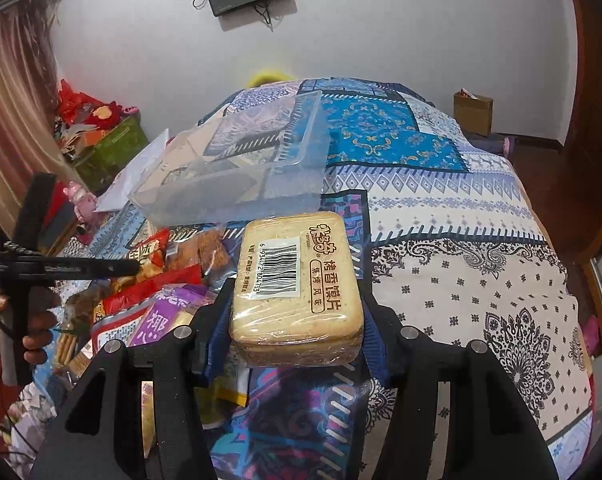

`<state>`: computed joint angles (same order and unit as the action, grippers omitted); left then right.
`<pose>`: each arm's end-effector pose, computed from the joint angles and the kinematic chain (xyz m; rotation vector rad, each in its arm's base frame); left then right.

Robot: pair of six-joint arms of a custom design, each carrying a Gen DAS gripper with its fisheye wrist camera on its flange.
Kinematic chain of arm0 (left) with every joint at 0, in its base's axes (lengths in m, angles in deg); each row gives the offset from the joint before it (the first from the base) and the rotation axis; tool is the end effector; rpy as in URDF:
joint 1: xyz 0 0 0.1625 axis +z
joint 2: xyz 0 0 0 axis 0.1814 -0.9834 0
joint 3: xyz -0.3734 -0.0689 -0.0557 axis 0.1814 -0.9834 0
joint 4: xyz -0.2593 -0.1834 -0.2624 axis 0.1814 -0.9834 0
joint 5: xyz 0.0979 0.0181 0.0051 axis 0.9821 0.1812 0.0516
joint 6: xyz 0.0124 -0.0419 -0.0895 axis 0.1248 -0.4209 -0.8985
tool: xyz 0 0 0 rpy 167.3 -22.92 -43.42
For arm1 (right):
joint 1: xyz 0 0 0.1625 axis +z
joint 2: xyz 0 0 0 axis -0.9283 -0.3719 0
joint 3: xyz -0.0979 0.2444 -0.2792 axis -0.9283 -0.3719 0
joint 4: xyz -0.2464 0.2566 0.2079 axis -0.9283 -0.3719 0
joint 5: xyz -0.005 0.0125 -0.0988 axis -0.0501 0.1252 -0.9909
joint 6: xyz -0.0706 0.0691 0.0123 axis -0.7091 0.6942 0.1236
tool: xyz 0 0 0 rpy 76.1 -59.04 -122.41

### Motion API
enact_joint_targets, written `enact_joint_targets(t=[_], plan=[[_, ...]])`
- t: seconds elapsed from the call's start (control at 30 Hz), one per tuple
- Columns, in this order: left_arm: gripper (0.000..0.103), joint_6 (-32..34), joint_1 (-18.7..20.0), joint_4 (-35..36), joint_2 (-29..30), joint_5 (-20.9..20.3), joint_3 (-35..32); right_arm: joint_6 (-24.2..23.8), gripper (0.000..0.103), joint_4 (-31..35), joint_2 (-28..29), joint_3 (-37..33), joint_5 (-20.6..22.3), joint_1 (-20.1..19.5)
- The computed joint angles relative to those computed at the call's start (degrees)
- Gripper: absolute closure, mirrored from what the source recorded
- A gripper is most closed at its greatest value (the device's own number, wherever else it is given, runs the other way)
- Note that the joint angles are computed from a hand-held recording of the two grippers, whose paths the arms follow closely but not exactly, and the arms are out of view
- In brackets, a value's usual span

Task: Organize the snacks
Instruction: 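Lift the red bean bag with the left tool while the right tool carries the cake block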

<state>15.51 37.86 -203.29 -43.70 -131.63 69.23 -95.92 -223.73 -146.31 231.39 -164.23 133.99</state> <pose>-0.2384 -0.5254 -0.0771 0.5726 2.6925 -0.1673 -0.0171 -0.3305 0.2585 0.0956 -2.3592 1.0337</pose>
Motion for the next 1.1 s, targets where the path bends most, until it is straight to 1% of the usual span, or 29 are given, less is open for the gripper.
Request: enact_joint_targets(t=[0.13, 0.17, 0.23, 0.3, 0.37, 0.4, 0.43, 0.53, 0.63, 0.83, 0.97, 1.1], plan=[[0.032, -0.43, 1.16, 1.04, 1.88, -2.74, -2.62, -0.20, 0.051, -0.60, -0.13, 0.19, -0.35, 0.12], [0.033, -0.56, 1.17, 0.66, 2.26, -2.69, -2.79, -0.22, 0.051, -0.50, -0.14, 0.16, -0.41, 0.13], [0.044, 0.42, 0.17, -1.19, 2.84, -0.75, -2.28, -0.34, 0.051, -0.29, -0.19, 0.13, -0.47, 0.20], [0.048, 1.95, -0.78, -2.87, 2.92, 0.68, -1.46, -0.62, 0.051, -0.62, 0.01, 0.08, -0.83, 0.47], [0.056, 3.10, -1.88, -5.07, 2.60, 2.82, -0.08, -0.90, 0.051, -1.54, 0.64, -0.10, -1.48, 1.03], [0.068, 3.57, -2.65, -6.20, 2.15, 4.32, 0.82, -0.96, 0.051, -1.74, 0.83, -0.25, -1.66, 1.31], [0.069, 3.97, -2.80, -6.63, 1.85, 4.51, 1.03, -0.99, 0.051, -1.70, 0.89, -0.45, -1.65, 1.45], [0.070, 4.42, -2.81, -7.43, 0.01, 3.32, 2.29, -0.67, 0.051, -1.47, 1.34, -1.41, -1.55, 2.14], [0.070, 5.21, -3.68, -8.95, -1.59, 4.66, 3.80, -0.62, 0.051, -1.99, 2.46, -2.68, -1.84, 3.52], [0.070, 8.88, -6.43, -14.81, -4.05, 7.96, 6.11, -0.46, 0.051, -2.96, 5.76, -6.51, -2.93, 7.46], [0.070, 10.96, -7.28, -16.79, -4.74, 8.90, 5.39, -0.54, 0.051, -3.55, 8.17, -9.28, -3.82, 9.89], [0.070, 12.87, -7.67, -17.77, -3.30, 10.09, 2.74, -0.79, 0.051, -3.57, 10.81, -12.53, -4.73, 12.09]])
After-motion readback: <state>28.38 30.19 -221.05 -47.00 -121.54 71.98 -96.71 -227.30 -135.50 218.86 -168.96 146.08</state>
